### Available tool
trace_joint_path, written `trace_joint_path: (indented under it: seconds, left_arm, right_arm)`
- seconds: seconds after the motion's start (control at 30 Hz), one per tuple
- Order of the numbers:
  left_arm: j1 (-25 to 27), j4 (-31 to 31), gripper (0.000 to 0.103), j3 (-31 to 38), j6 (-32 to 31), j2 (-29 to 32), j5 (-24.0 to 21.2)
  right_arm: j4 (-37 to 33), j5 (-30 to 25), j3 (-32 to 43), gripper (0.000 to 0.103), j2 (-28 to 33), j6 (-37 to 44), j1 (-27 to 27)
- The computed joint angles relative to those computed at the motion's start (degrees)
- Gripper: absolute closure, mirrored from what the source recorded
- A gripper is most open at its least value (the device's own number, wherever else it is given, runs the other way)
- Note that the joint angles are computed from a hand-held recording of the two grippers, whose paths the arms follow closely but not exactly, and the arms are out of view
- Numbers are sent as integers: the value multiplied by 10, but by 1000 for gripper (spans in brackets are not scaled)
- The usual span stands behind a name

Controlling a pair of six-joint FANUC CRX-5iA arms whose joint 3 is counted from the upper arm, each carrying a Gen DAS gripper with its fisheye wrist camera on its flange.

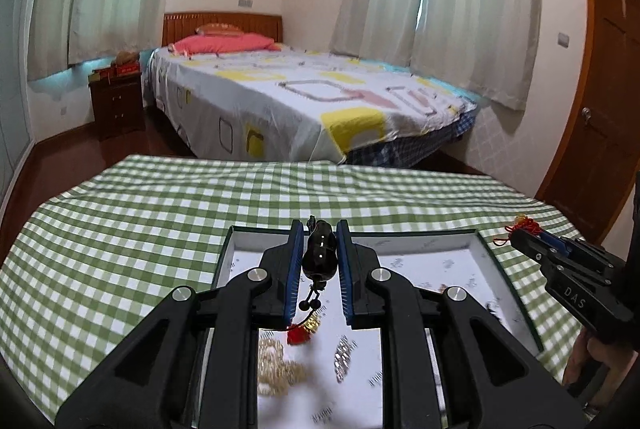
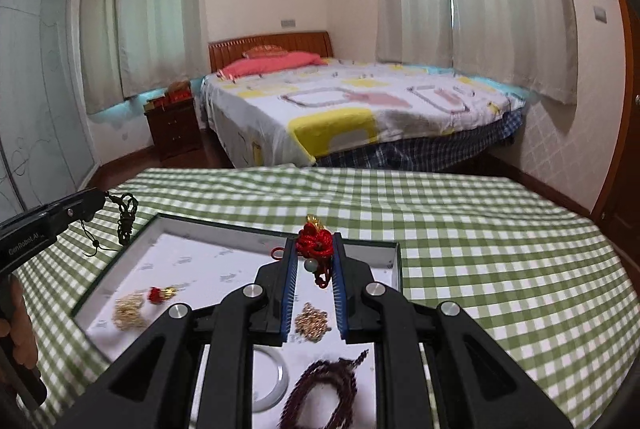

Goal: Organize jewelry
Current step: 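Carry the pendant and red knot tassel into the green box and open both tools, then lift both open tools out of the box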

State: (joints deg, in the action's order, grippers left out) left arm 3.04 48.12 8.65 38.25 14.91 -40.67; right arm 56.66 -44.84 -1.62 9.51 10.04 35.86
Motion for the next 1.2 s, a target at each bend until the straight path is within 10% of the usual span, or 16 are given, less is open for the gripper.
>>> trace_joint_path:
  seconds: [0.3,0.7,0.97,1.2]
  left_arm:
    - [-13,-174,86,208,173,134,-117]
    - [-20,-249,86,407,293,256,-277]
    - [-20,-251,68,422,310,267,-289]
    - [-19,-238,51,355,278,226,-233]
  right_arm:
    - [-160,-38,94,86,57,139,-30]
    - [-285,-121,208,85,115,267,-51]
    - [-315,-146,235,54,128,288,-57]
    - [-261,-99,182,52,101,237,-51]
